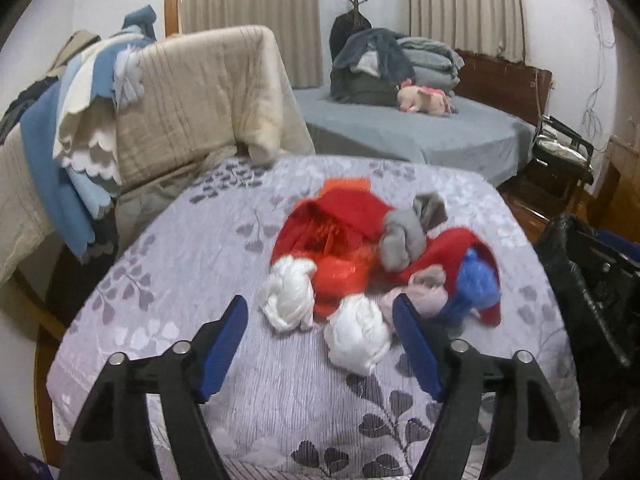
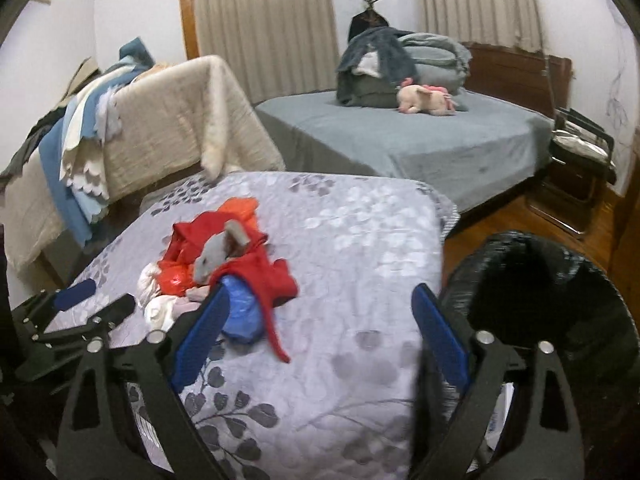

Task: Collect trash
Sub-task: 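Return to the pile and grasp a white tissue with the left gripper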

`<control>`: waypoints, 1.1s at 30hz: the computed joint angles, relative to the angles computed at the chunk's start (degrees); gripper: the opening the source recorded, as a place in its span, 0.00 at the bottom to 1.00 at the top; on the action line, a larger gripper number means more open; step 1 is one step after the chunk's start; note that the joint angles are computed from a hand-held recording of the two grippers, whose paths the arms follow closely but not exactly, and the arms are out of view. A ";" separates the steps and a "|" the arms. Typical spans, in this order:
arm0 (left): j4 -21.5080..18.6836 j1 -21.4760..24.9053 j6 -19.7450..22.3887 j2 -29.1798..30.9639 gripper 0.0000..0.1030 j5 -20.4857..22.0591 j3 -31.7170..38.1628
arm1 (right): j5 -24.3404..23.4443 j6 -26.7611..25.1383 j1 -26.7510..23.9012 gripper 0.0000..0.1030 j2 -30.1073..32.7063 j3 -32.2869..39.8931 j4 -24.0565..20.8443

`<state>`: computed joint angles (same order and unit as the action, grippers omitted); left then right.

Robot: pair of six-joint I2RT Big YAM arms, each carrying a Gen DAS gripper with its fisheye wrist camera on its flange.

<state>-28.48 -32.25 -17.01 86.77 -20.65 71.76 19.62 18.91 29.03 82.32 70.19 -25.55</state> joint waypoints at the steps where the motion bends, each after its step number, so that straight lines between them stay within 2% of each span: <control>1: -0.05 -0.04 -0.06 0.47 0.66 0.33 0.24 | -0.28 -0.13 0.22 0.78 0.79 0.62 -0.39; 9: 0.15 0.19 -0.28 3.66 0.53 3.85 0.82 | -1.07 0.32 0.31 0.69 2.34 0.84 -1.25; 12: -0.50 0.20 -0.38 4.93 0.38 5.64 1.50 | -1.29 0.32 0.11 0.68 2.60 0.82 -1.28; 13: -0.50 0.18 -0.23 5.24 0.30 6.44 1.61 | -1.43 0.28 0.08 0.68 2.68 0.84 -1.31; 16: -0.04 -0.06 0.14 5.25 0.22 6.50 1.60 | -1.78 -0.04 0.08 0.67 2.83 0.94 -1.26; 25: 1.53 1.03 0.25 -0.48 0.20 4.96 -1.55 | -3.90 -0.96 1.90 0.63 4.00 2.54 -0.10; 33: 1.37 3.25 0.39 -3.32 0.20 2.53 -3.42 | -7.63 -2.23 5.09 0.53 7.91 6.38 -0.21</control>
